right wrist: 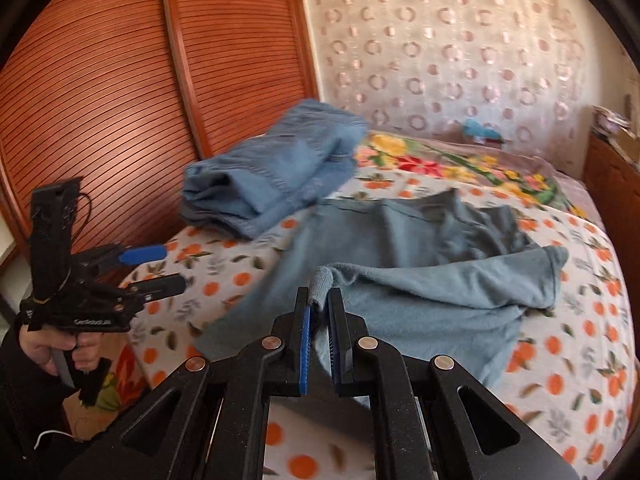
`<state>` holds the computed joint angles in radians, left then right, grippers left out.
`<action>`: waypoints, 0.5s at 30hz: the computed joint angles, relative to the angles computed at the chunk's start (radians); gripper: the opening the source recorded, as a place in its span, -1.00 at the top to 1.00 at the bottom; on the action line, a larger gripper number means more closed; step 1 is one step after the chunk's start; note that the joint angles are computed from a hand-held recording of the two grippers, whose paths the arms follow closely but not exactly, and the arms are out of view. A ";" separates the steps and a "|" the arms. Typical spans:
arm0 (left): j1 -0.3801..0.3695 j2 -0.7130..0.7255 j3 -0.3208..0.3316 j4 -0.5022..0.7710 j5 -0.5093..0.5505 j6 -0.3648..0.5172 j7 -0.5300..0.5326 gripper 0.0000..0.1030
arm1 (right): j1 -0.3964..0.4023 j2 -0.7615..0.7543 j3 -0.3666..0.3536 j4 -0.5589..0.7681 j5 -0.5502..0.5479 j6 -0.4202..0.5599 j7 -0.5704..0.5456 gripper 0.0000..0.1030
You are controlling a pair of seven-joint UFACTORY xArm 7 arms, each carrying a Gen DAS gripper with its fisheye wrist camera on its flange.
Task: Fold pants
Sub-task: 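Fold the held leg over onto the other leg, then open the right gripper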
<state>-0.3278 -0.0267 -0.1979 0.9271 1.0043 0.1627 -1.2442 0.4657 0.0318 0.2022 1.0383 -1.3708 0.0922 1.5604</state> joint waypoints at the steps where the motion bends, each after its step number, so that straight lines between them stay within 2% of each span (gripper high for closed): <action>1: 0.004 -0.006 0.004 -0.006 0.006 0.000 -0.005 -0.57 | 0.003 0.030 0.005 0.024 0.021 -0.017 -0.027 0.85; 6: 0.028 -0.025 0.003 -0.030 0.030 -0.005 -0.032 -0.57 | 0.039 0.136 0.000 0.089 0.191 -0.064 -0.235 0.85; 9: 0.041 -0.030 -0.001 -0.042 0.030 -0.012 -0.040 -0.57 | 0.049 0.189 0.010 0.125 0.303 -0.024 -0.385 0.85; 11: 0.046 -0.033 -0.001 -0.055 0.004 -0.024 -0.018 -0.57 | 0.021 0.218 0.046 0.136 0.429 -0.029 -0.498 0.84; 15: 0.053 -0.046 -0.013 -0.075 -0.016 -0.028 0.010 -0.57 | 0.051 0.230 0.015 0.145 0.498 -0.021 -0.548 0.74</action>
